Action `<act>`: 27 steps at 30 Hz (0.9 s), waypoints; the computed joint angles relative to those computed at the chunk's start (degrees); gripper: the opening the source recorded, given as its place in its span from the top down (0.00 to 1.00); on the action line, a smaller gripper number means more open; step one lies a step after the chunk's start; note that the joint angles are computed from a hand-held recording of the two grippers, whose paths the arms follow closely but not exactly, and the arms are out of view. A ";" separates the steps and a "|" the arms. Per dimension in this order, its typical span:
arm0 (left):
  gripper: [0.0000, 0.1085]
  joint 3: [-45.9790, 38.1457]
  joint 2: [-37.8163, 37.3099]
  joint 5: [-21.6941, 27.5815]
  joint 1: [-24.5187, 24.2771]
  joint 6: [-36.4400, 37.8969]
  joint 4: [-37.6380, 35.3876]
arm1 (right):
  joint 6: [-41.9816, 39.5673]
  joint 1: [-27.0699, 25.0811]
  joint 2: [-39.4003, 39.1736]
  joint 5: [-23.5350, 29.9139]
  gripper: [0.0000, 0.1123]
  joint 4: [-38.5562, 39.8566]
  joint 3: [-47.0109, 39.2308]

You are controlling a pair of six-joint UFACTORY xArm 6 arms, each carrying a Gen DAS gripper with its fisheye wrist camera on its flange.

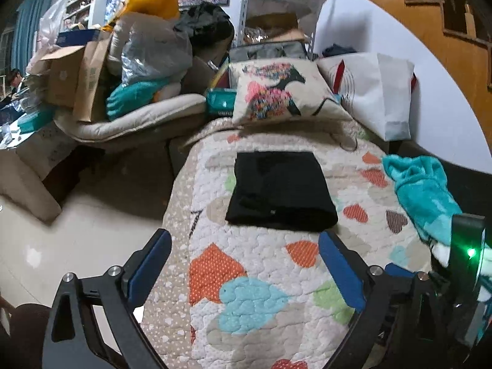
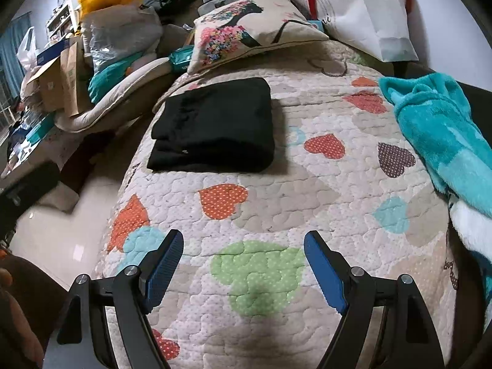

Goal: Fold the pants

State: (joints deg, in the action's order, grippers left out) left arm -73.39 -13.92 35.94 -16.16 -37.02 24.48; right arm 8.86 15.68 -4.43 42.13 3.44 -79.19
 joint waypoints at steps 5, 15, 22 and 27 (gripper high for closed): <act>0.10 -1.28 -0.59 2.28 -0.39 -6.97 7.64 | 0.06 -0.22 -0.63 -1.28 0.24 0.72 0.57; 0.07 -1.76 -0.15 4.40 0.28 -5.10 4.87 | -0.91 0.17 -0.49 -1.30 0.24 1.61 0.56; 0.07 -2.95 1.83 8.30 -0.78 -1.10 1.48 | -1.06 0.57 -0.10 -1.01 0.24 1.41 0.65; 0.07 -3.07 2.43 8.68 -0.85 1.22 -1.16 | -1.03 0.72 0.05 -0.85 0.24 1.47 0.76</act>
State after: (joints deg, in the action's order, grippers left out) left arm -76.46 -11.49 44.62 -17.01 -35.80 23.32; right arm 7.83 16.40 -4.39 41.28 4.90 -78.44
